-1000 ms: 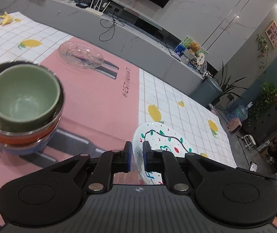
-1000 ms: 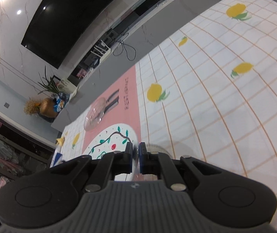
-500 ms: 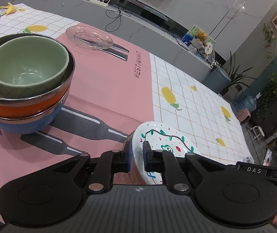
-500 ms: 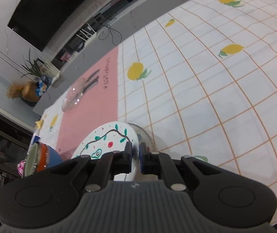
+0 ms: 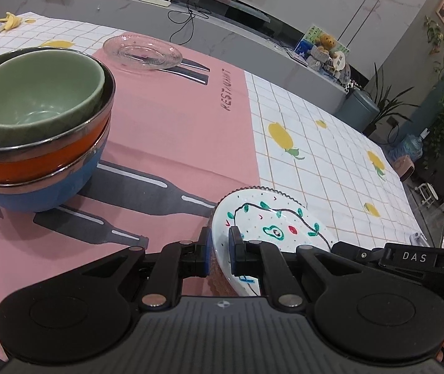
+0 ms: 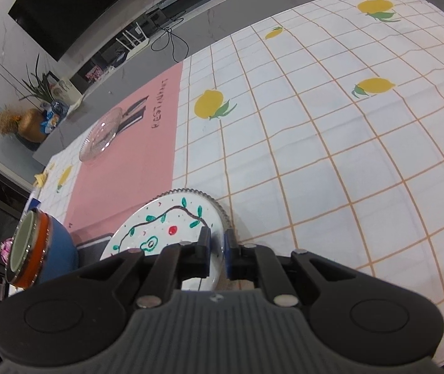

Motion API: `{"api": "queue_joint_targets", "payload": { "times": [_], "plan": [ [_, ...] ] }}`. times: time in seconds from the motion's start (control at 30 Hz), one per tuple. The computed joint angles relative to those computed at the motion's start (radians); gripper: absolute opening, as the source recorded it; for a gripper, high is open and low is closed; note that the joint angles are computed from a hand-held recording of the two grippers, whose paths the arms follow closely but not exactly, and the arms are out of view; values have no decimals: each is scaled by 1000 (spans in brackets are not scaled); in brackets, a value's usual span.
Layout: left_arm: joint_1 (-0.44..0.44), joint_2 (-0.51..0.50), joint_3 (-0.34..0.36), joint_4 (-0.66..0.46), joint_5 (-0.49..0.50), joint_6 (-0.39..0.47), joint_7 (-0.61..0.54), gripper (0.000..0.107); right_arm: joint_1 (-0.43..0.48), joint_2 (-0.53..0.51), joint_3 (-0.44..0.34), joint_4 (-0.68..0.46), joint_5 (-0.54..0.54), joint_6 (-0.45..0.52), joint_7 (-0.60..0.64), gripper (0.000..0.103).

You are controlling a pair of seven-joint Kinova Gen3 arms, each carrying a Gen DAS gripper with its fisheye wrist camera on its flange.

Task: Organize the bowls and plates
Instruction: 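Lift the Fruity plate and carry it beside the steel bowl stack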

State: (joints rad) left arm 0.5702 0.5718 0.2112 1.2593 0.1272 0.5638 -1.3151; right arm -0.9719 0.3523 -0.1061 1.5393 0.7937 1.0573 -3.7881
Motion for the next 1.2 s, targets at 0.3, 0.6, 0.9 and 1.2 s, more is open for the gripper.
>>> {"api": "queue_joint_targets", "payload": {
  "times": [0.3, 0.6, 0.9, 1.2],
  "plan": [
    [3, 11, -3, -17, -2, 20, -11, 12, -9, 26, 3, -47, -11, 53, 71, 7],
    [-4, 15, 2, -21, 4, 21, -19, 11, -11, 34, 13, -54, -15, 61, 84, 7],
    [-13, 6, 17, -4, 29, -11, -59, 6, -16, 55, 20, -88, -34, 102, 130, 10],
    [-38, 12, 22, -9, 34, 6, -26, 30, -23, 66, 22, -115, -37, 129, 167, 18]
  ]
}}
